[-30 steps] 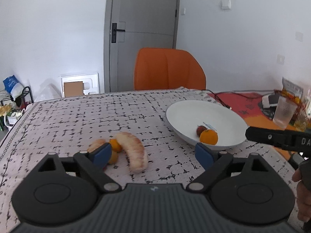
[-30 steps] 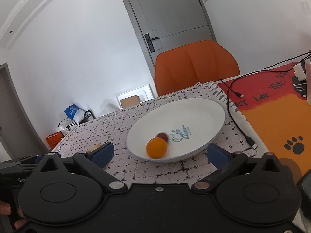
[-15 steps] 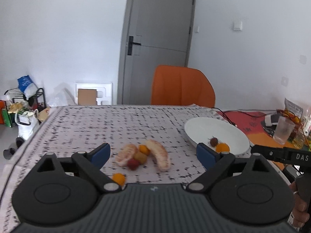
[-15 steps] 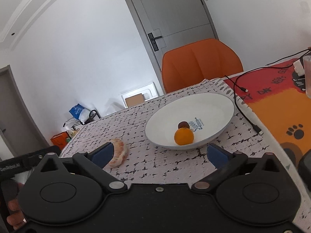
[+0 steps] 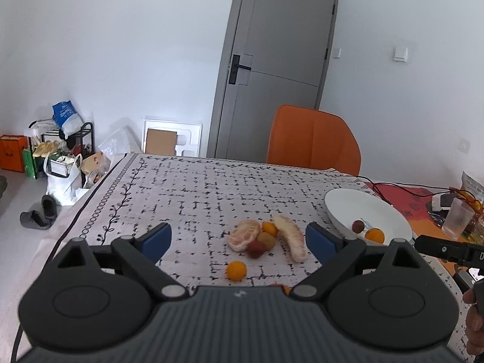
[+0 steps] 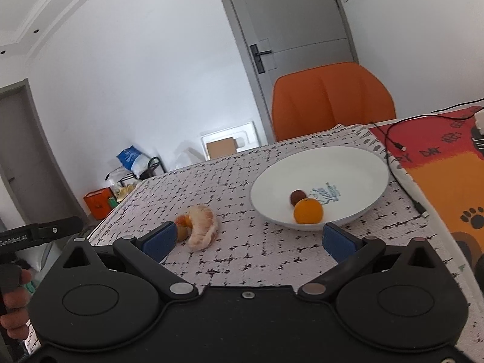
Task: Organize fruits
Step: 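Move both tools back toward the remaining fruits on the table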
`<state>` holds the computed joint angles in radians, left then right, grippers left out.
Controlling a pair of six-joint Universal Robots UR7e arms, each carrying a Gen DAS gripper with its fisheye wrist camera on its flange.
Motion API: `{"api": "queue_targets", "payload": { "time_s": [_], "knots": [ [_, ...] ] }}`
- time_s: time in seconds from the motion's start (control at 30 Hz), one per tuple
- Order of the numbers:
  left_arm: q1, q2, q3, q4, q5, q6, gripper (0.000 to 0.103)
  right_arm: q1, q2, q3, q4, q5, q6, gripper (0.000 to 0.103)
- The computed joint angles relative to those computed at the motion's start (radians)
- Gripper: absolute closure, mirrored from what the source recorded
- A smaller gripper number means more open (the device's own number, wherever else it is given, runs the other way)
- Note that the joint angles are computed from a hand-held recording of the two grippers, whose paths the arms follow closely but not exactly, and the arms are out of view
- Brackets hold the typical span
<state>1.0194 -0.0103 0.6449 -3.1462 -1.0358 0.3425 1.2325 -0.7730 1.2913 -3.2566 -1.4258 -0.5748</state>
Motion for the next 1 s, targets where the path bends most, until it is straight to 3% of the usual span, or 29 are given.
{"api": "queue_targets", "payload": {
  "time_s": [0.3, 0.53, 0.8, 1.0],
  "knots": [
    [0.019, -0.04, 0.084, -0.043, -0.017, -0.03, 0.009, 0.014, 0.009, -0.007, 0.077, 0.01, -0.058, 0.0],
    [0.026, -0.03, 0.083, -0.072, -0.021, -0.04, 0.013, 0.018, 0.025, -0.016, 0.087, 0.019, -0.077, 0.0],
    [0.039, -0.036, 0.102, -0.023, -0.049, -0.061, 0.037, 0.017, 0.051, -0.042, 0.09, 0.029, -0.083, 0.001],
    [0.046, -0.031, 0.102, 0.02, -0.057, -0.078, 0.054, 0.022, 0.068, -0.064, 0.124, 0.017, -0.101, 0.009]
  ]
}}
